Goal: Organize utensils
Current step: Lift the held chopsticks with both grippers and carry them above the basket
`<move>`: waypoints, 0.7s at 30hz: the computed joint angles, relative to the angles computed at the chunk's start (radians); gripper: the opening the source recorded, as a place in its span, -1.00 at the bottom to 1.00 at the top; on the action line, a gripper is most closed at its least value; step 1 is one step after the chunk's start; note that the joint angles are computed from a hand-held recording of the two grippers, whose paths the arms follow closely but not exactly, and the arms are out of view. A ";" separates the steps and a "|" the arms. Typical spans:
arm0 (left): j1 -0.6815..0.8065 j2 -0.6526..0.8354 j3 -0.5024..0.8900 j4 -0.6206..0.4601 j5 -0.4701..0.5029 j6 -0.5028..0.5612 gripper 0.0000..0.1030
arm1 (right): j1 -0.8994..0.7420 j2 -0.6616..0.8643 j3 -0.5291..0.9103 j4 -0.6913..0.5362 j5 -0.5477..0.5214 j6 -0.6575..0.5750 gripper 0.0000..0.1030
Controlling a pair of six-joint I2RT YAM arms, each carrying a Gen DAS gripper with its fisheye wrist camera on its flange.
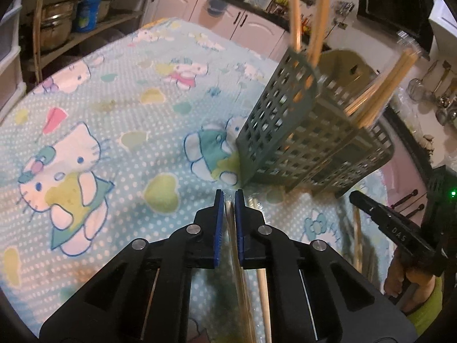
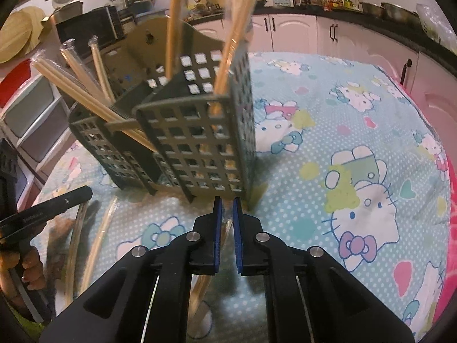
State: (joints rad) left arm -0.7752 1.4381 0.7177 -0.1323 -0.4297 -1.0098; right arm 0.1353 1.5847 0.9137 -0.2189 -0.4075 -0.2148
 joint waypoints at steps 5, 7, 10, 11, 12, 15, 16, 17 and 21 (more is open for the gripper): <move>-0.043 -0.080 0.008 -0.048 -0.072 0.003 -0.95 | 0.011 -0.070 -0.014 -0.016 -0.032 0.001 -0.86; -0.048 -0.109 0.013 -0.064 -0.089 0.009 -0.96 | 0.021 -0.108 -0.020 -0.024 -0.045 0.004 -0.86; -0.063 -0.139 0.041 -0.099 -0.126 0.023 -0.96 | 0.034 -0.161 -0.021 -0.042 -0.061 0.013 -0.86; -0.073 -0.143 0.050 -0.109 -0.139 0.022 -0.96 | 0.036 -0.172 -0.019 -0.044 -0.066 0.014 -0.86; -0.083 -0.152 0.061 -0.123 -0.154 0.024 -0.96 | 0.039 -0.186 -0.018 -0.046 -0.070 0.015 -0.86; -0.105 -0.178 0.087 -0.157 -0.193 0.036 -0.96 | 0.044 -0.232 -0.012 -0.056 -0.086 0.028 -0.87; -0.108 -0.185 0.092 -0.165 -0.199 0.041 -0.96 | 0.045 -0.245 -0.011 -0.057 -0.090 0.031 -0.87; -0.113 -0.191 0.104 -0.175 -0.211 0.048 -0.97 | 0.047 -0.257 -0.010 -0.059 -0.093 0.034 -0.88; -0.119 -0.202 0.139 -0.191 -0.233 0.082 -0.97 | 0.045 -0.298 0.001 -0.065 -0.107 0.045 -0.89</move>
State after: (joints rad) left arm -0.8939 1.2361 0.8565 -0.3234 -0.6631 -0.9282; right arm 0.1802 1.2863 0.9144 -0.2837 -0.5146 -0.1701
